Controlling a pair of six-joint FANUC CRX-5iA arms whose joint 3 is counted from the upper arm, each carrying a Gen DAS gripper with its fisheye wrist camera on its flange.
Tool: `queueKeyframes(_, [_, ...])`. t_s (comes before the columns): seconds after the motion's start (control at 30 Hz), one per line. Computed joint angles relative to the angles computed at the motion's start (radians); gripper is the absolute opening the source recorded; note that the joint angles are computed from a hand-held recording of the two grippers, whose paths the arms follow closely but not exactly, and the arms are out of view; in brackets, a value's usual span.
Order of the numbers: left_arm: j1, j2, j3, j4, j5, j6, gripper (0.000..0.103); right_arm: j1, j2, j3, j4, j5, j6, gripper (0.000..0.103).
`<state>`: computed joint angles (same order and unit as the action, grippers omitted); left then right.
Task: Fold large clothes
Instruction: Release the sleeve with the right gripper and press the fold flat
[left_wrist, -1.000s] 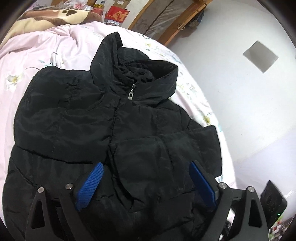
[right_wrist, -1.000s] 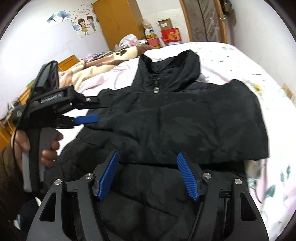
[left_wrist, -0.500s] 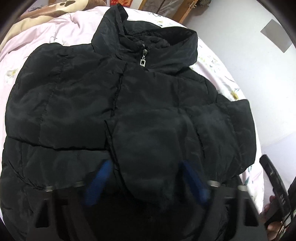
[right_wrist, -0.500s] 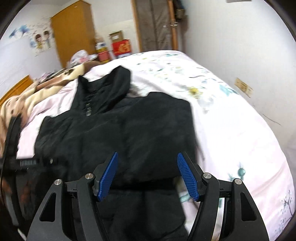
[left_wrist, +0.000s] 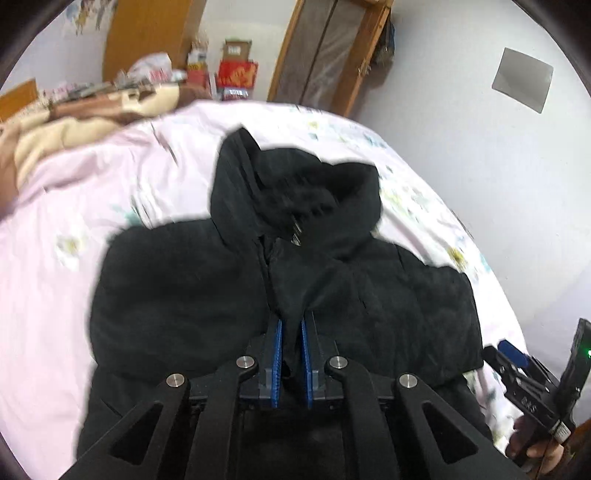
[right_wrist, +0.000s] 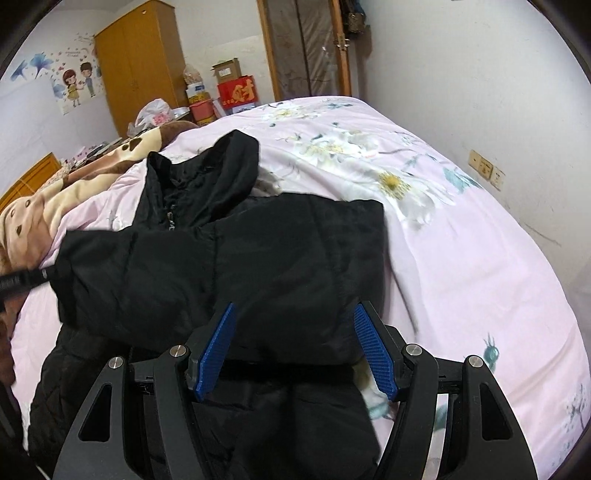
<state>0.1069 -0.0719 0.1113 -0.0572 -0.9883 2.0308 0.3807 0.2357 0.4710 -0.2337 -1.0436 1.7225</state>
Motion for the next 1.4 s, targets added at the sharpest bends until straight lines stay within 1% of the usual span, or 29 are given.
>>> queueKeyframes(0.13, [0.048,-0.010,0.000,-0.007,0.004,-0.027,0.009,0.029,0.012,0.014,0.004,0.005,0.006,0.066])
queueKeyframes(0.27, [0.086,-0.026,-0.019,-0.031,0.007,-0.017,0.009,0.049,0.026,0.029,0.001,0.008,0.007,0.066])
queueKeyframes(0.33, [0.108,-0.017,-0.030,-0.021,-0.007,-0.023,0.009,0.060,0.034,0.033,0.011,0.014,0.001,0.066])
queueKeyframes(0.4, [0.127,-0.011,-0.057,-0.004,-0.004,-0.017,0.009,0.071,0.048,0.037,0.027,0.017,-0.006,0.066])
queueKeyframes(0.5, [0.109,0.007,-0.061,-0.075,-0.033,0.020,0.010,0.087,0.067,0.038,0.065,0.024,-0.026,0.066])
queueKeyframes(0.63, [0.106,0.044,-0.062,-0.103,-0.052,0.026,0.011,0.099,0.109,0.056,0.112,0.014,-0.052,0.066])
queueKeyframes(0.73, [0.127,0.060,-0.078,-0.071,-0.039,0.015,0.013,0.104,0.139,0.073,0.136,0.000,-0.061,0.066])
queueKeyframes(0.8, [0.126,0.064,-0.080,-0.078,-0.031,0.012,0.014,0.101,0.164,0.100,0.133,-0.028,-0.060,0.071])
queueKeyframes(0.9, [0.117,0.082,-0.072,-0.097,-0.032,0.006,0.015,0.106,0.189,0.119,0.157,-0.052,-0.072,0.076])
queueKeyframes(1.03, [0.106,0.100,-0.059,-0.114,-0.031,0.008,0.016,0.107,0.201,0.120,0.164,-0.054,-0.077,0.078])
queueKeyframes(1.1, [0.118,0.090,-0.061,-0.086,-0.035,0.010,0.016,0.105,0.211,0.144,0.170,-0.086,-0.087,0.078])
queueKeyframes(1.13, [0.117,0.078,-0.060,-0.092,-0.030,0.010,0.016,0.111,0.203,0.140,0.190,-0.082,-0.094,0.078])
queueKeyframes(1.2, [0.098,0.054,-0.049,-0.139,-0.017,0.018,0.016,0.115,0.167,0.101,0.200,-0.017,-0.091,0.078])
queueKeyframes(1.23, [0.096,0.039,-0.053,-0.144,0.002,0.027,0.020,0.113,0.151,0.089,0.189,0.010,-0.082,0.078])
queueKeyframes(1.27, [0.104,0.026,-0.062,-0.121,0.029,0.022,0.027,0.107,0.141,0.092,0.163,0.024,-0.071,0.078])
queueKeyframes(1.3, [0.106,0.025,-0.059,-0.110,0.038,0.020,0.045,0.103,0.137,0.098,0.144,0.032,-0.070,0.078])
queueKeyframes(1.33, [0.103,0.027,-0.055,-0.112,0.041,0.024,0.061,0.100,0.138,0.107,0.132,0.040,-0.076,0.078])
queueKeyframes(1.37, [0.101,0.030,-0.055,-0.107,0.054,0.021,0.064,0.099,0.149,0.126,0.130,0.031,-0.083,0.078])
queueKeyframes(1.4, [0.103,0.033,-0.061,-0.089,0.070,0.007,0.064,0.101,0.166,0.150,0.137,0.016,-0.094,0.078])
